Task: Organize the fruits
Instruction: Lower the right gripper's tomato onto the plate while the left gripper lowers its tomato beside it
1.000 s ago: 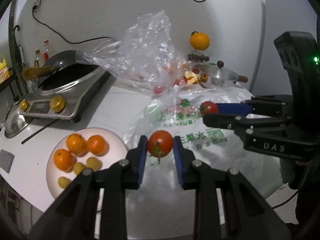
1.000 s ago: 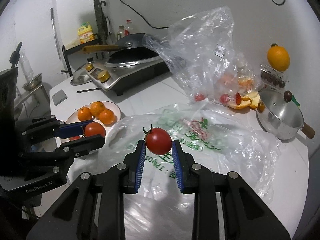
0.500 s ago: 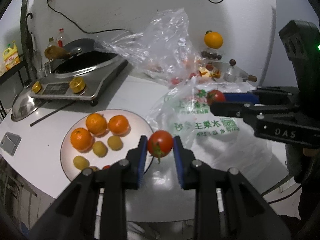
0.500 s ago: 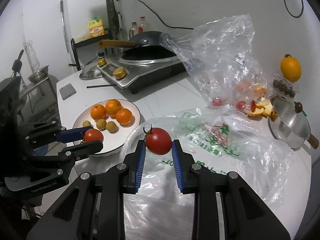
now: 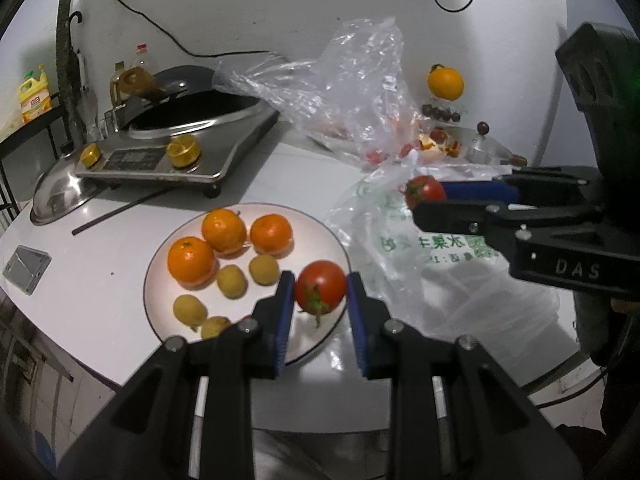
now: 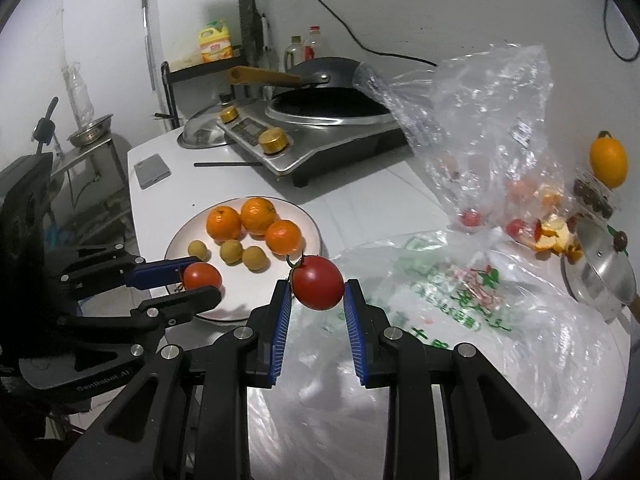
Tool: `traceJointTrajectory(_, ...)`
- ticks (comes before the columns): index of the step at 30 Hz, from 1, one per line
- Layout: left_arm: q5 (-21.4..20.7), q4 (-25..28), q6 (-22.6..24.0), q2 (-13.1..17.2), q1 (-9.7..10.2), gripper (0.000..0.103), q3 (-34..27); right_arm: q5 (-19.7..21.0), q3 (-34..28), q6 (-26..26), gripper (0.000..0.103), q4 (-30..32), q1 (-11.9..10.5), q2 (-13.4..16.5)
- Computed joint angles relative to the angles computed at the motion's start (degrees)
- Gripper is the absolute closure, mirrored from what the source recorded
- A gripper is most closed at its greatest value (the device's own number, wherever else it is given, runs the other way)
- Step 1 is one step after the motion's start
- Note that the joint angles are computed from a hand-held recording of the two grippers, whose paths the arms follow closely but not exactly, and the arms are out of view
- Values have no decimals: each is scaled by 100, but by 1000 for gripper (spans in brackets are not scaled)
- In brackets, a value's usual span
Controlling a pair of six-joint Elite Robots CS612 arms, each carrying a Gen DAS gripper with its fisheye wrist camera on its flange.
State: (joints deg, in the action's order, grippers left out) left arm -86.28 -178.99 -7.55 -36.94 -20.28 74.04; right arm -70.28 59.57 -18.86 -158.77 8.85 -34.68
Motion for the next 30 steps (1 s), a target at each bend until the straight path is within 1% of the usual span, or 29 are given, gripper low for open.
traceJointTrajectory(7, -10, -12, -40, 26, 70, 76, -9, 28, -269, -94, 74, 219, 86, 151)
traceJointTrajectory(13, -67, 146, 56, 93, 116, 76, -84, 74, -537, -195, 74, 466, 151, 303)
traceJointTrajectory(20, -126, 495, 349, 173, 113, 76, -212, 68, -714, -188, 74, 652, 180, 426)
traceJointTrajectory(23, -129, 560, 429, 187, 108, 76, -243, 73, -771, -163, 74, 724, 185, 472)
traceJointTrajectory(30, -124, 665, 452, 221, 104, 75, -310, 104, -871, -182, 74, 850, 191, 543)
